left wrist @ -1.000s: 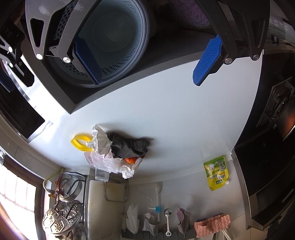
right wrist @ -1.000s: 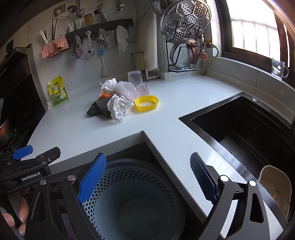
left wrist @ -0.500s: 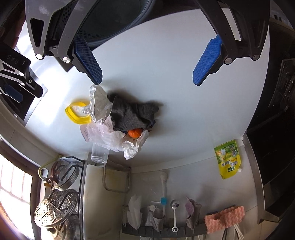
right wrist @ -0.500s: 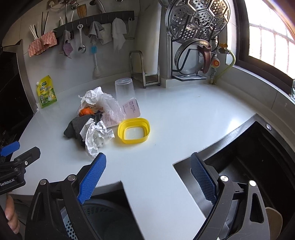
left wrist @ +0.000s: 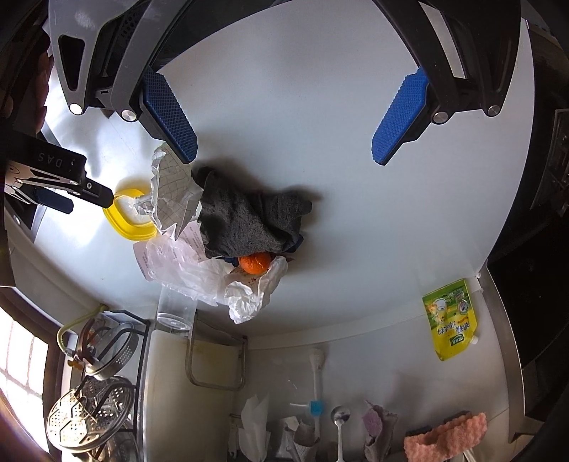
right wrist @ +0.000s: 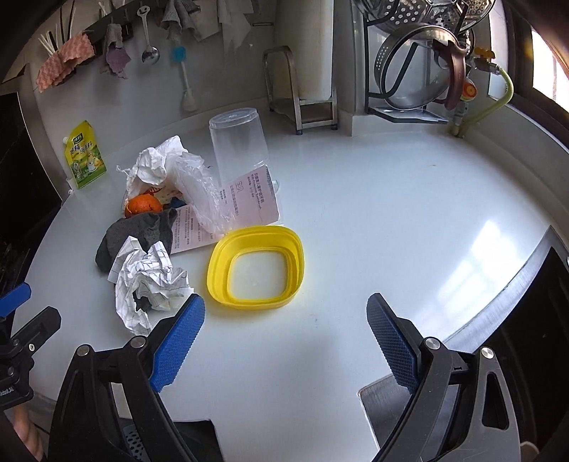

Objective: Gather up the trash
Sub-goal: 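Move the right tool to the yellow square lid and close on its rim, then grasp the crumpled white paper with the left tool while the right tool lifts the yellow lid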

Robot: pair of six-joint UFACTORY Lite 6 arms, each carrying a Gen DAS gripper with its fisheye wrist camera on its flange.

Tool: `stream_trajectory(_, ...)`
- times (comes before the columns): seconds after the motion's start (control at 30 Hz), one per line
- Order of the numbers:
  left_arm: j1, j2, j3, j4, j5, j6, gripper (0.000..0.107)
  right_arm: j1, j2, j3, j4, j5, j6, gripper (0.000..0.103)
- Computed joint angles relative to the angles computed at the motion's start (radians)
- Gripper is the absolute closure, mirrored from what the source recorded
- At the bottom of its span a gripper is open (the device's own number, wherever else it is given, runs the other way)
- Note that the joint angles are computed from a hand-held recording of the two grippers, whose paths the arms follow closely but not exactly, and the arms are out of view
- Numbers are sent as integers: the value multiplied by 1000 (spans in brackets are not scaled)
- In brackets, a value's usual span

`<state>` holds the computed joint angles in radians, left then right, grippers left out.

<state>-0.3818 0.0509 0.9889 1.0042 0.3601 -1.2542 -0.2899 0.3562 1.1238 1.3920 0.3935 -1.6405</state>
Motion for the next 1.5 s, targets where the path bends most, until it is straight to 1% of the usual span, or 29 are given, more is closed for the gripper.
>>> stream_trajectory(0.17,-1,15,-3,1,-8,-11,10,31,30,17,-9,-37,-28,15)
stream_trajectory(0.27,-8,23,2,4,-6,-12,10,51,73,56,-91,-50,41,15)
stream_trajectory(0.47,-11,30,6,-3,-7,-15,10,72,124,124,-190,-48,139,15)
stream_trajectory(0.6,-9,34,9,-4,-12,-18,10,85,177,195,-322,-30,266,15)
stream_trajectory(0.8,-10,56,23,-2,-17,-23,10,119,232,279,-454,-63,417,15)
stream_trajectory(0.9,-11,67,28,-8,-19,-24,10,129,255,317,-507,-68,485,15)
stream_trajectory(1.0,-11,76,31,-2,-25,-35,10,138,266,336,-539,-72,513,16)
stream_trajectory(1.03,-12,81,35,-1,-24,-39,10,139,268,341,-540,-68,511,16)
stream_trajectory(1.07,-15,87,40,-3,-22,-41,10,139,267,340,-528,-66,495,20)
stream_trajectory(1.1,-18,93,48,-6,-21,-42,10,138,261,333,-506,-67,466,29)
stream_trajectory(1.13,-21,96,52,1,-21,-54,10,136,254,325,-480,-67,434,34)
stream_trajectory(1.17,-28,99,53,29,-20,-89,10,133,254,326,-477,-60,430,34)
stream_trajectory(1.27,-54,111,59,123,-1,-212,10,112,241,302,-394,-42,352,35)
stream_trajectory(1.4,-88,133,78,150,11,-276,10,60,231,290,-334,9,316,35)
stream_trajectory(1.5,-123,158,102,202,42,-352,10,9,210,266,-278,33,274,35)
